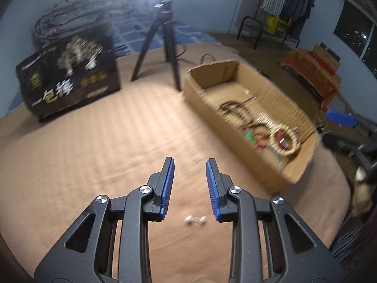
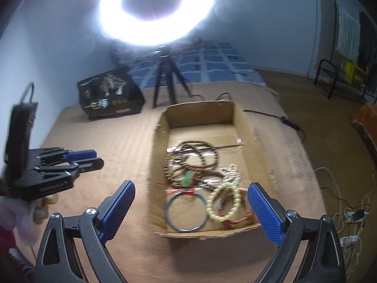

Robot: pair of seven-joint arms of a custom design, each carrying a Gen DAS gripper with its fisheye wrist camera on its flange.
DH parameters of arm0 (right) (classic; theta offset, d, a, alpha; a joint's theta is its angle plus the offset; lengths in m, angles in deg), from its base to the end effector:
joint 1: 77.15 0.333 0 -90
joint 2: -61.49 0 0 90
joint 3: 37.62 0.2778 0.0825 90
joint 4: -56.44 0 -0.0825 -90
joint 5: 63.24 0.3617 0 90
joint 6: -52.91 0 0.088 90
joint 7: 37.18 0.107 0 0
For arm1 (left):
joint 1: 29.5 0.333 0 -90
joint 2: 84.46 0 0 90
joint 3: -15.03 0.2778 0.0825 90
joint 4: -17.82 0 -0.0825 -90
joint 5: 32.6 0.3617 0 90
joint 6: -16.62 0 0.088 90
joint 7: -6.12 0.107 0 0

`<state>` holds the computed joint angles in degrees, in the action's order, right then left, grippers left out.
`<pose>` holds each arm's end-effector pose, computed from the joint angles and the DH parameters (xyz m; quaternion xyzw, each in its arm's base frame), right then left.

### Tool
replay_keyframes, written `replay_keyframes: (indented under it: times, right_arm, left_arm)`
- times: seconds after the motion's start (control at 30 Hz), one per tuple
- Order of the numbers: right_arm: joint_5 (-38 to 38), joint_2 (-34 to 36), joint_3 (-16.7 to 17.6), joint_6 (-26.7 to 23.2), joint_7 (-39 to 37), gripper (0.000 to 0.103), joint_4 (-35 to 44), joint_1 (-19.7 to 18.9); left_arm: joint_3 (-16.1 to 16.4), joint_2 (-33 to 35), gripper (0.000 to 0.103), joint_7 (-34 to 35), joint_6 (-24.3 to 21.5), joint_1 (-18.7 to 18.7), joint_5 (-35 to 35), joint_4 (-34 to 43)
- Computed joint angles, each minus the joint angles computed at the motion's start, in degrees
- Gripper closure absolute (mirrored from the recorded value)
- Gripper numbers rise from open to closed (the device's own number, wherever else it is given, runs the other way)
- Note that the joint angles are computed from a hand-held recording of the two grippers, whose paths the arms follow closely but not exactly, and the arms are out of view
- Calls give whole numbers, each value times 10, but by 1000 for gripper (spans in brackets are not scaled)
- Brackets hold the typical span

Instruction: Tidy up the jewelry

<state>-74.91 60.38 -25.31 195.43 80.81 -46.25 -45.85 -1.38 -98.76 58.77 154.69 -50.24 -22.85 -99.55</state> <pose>0.4219 0.4048 0.5970 -0.7754 0.5197 -0.1425 0.3290 0.4060 -0.3224 0.5785 -0.6369 0.7051 -0.2757 0.1459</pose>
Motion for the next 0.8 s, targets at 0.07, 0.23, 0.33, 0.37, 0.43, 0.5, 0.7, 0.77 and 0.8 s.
replay_keyframes:
  times: [0.07,0.23,0.33,0.37,0.43,0.5,0.7,0.77,0.8]
  right_arm:
    - [24,4,2,5,-15,5,4,3]
    - [55,13,5,8,-30,10,10,13]
    - [80,26,6,-2,-52,21,25,21]
    - [82,29,6,-2,-53,23,27,23]
    - [90,35,6,-5,-58,27,31,28]
    - [112,41,7,-11,-74,33,36,30]
    - [141,59,5,-32,-98,49,51,40]
    - [144,60,4,-35,-103,50,51,42]
    - [146,62,4,-37,-106,52,52,43]
  left_arm:
    - [7,-16,76,17,1,-5,-15,-26]
    - [23,-36,76,63,4,-20,-69,-72]
    - [26,-38,76,82,8,-26,-92,-84]
    - [25,-38,76,86,10,-27,-97,-86]
    - [29,-38,76,94,18,-30,-116,-92]
    - [31,-36,76,100,19,-31,-130,-95]
    - [31,-27,82,114,18,-32,-156,-100]
    - [29,-26,82,114,18,-31,-157,-101]
    - [27,-25,83,112,17,-30,-154,-100]
